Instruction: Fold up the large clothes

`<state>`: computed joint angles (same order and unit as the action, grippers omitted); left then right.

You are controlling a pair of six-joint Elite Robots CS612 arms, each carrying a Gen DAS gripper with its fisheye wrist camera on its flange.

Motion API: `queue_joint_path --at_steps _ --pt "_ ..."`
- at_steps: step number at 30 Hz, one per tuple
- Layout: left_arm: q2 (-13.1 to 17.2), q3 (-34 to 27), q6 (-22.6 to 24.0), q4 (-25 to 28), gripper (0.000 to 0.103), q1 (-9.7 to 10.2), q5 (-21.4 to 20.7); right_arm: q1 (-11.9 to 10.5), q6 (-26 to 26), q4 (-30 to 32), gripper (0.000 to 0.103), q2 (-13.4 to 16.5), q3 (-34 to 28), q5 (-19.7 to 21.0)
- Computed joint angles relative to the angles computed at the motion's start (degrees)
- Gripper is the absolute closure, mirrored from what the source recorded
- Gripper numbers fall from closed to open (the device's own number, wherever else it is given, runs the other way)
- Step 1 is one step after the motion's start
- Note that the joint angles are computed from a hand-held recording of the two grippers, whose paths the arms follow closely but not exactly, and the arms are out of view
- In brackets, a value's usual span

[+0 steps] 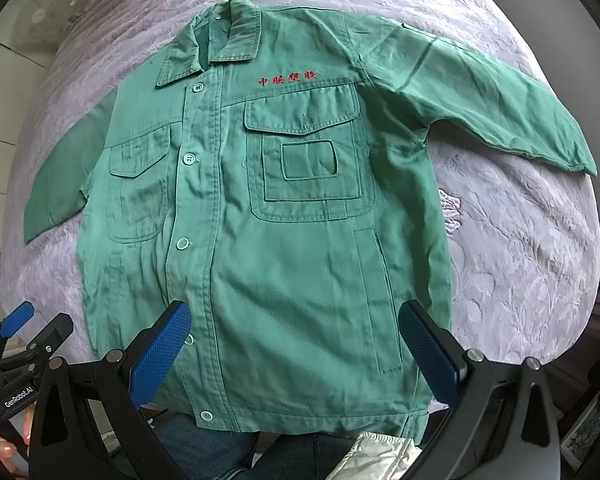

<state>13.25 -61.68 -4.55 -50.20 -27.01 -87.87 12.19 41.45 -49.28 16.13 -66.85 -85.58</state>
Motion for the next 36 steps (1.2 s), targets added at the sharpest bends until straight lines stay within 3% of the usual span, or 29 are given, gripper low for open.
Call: queue_joint_path --at_steps 36 --pt "0.1 -0.2 0.0 0.1 0.000 0.02 -0.1 0.0 0.1 0.4 0.000 0.1 -0.2 0.1"
